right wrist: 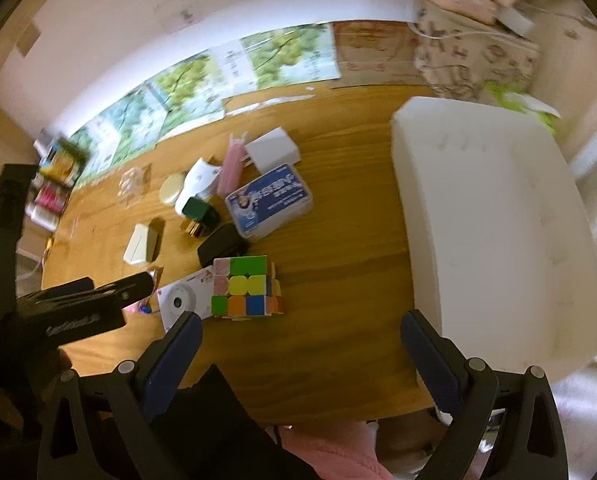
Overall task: Organize rigid objects
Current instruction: 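Grasp the white photo device with the left tool while the right tool grasps the Rubik's cube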
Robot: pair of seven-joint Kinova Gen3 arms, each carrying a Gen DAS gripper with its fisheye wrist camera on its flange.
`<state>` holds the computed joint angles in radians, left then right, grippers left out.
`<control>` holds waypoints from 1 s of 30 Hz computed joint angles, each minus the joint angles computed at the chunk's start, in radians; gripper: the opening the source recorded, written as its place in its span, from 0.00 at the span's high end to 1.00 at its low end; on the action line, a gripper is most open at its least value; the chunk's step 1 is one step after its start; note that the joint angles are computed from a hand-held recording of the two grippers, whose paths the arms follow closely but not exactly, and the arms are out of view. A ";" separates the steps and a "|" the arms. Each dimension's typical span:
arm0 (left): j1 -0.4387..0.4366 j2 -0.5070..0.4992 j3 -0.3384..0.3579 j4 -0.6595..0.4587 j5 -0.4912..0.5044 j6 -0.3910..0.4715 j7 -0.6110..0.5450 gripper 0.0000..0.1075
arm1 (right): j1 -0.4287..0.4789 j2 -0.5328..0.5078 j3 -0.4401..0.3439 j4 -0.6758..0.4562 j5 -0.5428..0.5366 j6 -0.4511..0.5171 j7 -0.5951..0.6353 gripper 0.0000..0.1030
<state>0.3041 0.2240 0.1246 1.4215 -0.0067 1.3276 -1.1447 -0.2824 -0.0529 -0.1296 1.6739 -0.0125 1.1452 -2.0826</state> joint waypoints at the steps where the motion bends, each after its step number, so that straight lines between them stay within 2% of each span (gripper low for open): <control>1: -0.001 0.010 -0.006 -0.003 0.003 0.013 0.024 0.05 | 0.000 0.006 0.004 -0.003 -0.012 -0.001 0.028 0.03; 3: 0.001 0.024 -0.020 -0.001 -0.005 0.035 0.095 0.05 | 0.002 0.023 0.011 -0.011 -0.039 0.000 0.094 0.03; 7: -0.040 0.048 -0.043 0.016 0.040 0.059 0.189 0.05 | 0.008 0.070 0.020 -0.046 -0.079 0.026 0.217 0.03; 10: -0.094 0.051 -0.060 0.057 0.115 0.054 0.254 0.05 | 0.014 0.102 0.024 -0.072 -0.097 0.044 0.280 0.03; 17: -0.213 0.045 -0.071 0.161 0.294 -0.004 0.299 0.05 | 0.037 0.199 0.027 -0.147 -0.165 0.099 0.439 0.03; 23: -0.223 0.044 -0.066 0.196 0.326 -0.051 0.352 0.05 | 0.070 0.292 0.025 -0.212 -0.242 0.172 0.554 0.03; 30: -0.209 0.014 -0.056 0.276 0.351 -0.121 0.424 0.05 | 0.078 0.390 0.015 -0.281 -0.282 0.251 0.622 0.03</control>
